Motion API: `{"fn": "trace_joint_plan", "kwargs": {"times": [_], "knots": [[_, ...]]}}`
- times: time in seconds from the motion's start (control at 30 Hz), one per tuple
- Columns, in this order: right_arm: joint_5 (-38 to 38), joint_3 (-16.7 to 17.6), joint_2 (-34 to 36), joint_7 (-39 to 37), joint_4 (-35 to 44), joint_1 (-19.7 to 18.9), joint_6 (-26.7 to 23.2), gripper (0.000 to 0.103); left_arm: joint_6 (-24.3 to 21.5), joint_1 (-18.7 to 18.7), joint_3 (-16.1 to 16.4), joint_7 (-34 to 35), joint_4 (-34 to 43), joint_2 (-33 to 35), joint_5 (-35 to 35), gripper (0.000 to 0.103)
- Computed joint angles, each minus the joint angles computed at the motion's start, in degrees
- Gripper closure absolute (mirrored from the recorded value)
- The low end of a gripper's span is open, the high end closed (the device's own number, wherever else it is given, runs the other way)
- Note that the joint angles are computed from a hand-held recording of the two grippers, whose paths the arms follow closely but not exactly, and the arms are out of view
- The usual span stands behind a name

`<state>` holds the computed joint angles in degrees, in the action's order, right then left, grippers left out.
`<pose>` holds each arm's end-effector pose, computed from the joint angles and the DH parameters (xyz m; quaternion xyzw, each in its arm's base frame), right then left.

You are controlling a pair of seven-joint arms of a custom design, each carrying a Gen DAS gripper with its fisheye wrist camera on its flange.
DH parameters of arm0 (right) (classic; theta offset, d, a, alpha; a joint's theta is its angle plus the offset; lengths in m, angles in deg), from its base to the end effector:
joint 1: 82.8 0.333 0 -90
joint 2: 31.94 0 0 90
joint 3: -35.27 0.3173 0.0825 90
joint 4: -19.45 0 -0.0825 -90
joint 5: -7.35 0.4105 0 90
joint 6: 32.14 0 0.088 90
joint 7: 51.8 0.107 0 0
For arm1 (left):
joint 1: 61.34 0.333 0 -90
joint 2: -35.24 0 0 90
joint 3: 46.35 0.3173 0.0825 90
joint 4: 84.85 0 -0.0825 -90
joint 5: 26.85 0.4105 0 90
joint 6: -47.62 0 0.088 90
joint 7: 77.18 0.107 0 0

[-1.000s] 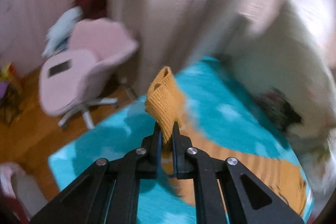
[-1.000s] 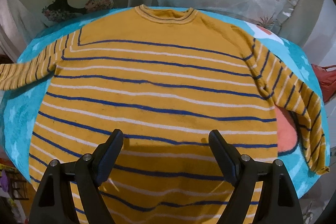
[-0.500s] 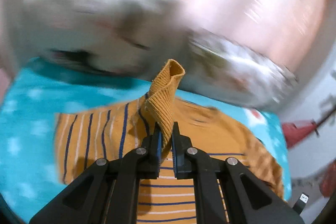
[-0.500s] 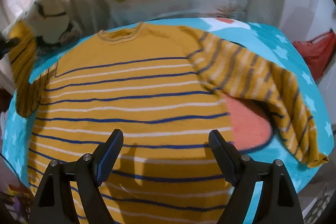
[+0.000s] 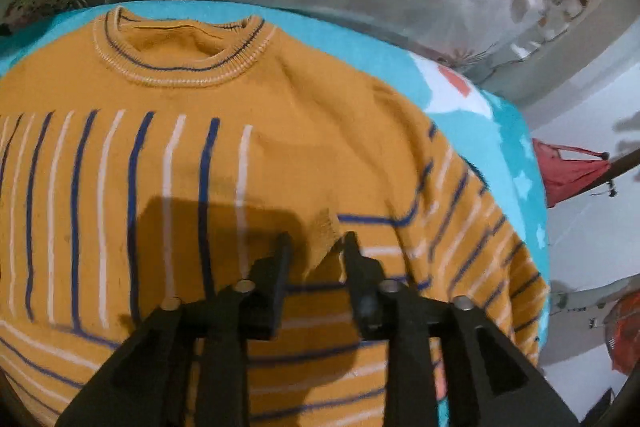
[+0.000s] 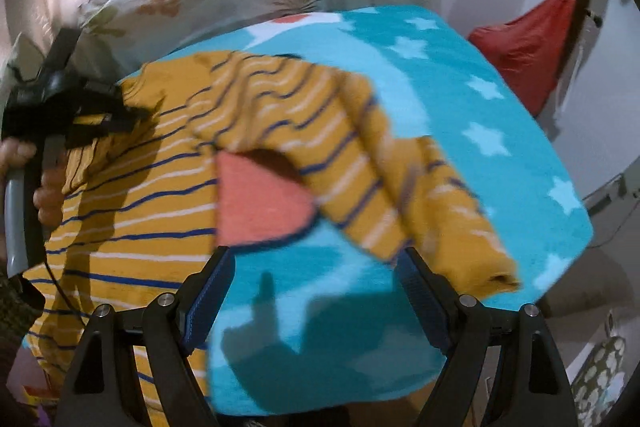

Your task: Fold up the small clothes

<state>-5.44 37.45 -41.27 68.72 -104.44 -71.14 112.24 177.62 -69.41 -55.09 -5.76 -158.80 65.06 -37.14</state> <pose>0.5500 0.1384 0.5145 -0.6305 0.7276 -0.1811 0.2009 0.7466 -0.2012 0.4968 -0.7337 0.6298 -0.2550 0.0029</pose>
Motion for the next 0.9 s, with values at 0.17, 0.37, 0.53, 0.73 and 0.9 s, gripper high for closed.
{"fn": "trace_joint_plan", "kwargs": {"times": [0.17,0.37,0.53,0.73,0.9], "knots": [[-2.25,-1.69,-4.03,-0.01,-2.75,-2.98,0.02,0.016,6.53,2.0,-1.46,1.6,-14.68,-11.96,-6.05,0.028],[2.12,-4.08,-3.44,1.18,-3.78,-5.2,2.33,0.016,9.14,0.82,-0.02,-1.9,-27.47,-22.32,-1.51,0.027],[6.98,-4.78,-0.52,-7.19,-2.77,-4.04,4.21,0.016,7.28,0.63,0.06,-5.21,-32.31,-25.73,4.35,0.026],[23.61,-8.03,0.48,-22.61,-1.8,-3.09,3.44,0.087,5.63,1.48,-0.32,-3.38,-35.16,-27.69,-1.19,0.026],[28.32,-9.67,0.0,-19.91,0.66,-7.87,5.85,0.096,6.97,1.82,-0.27,-3.98,-37.39,-29.9,-1.25,0.026]]}}
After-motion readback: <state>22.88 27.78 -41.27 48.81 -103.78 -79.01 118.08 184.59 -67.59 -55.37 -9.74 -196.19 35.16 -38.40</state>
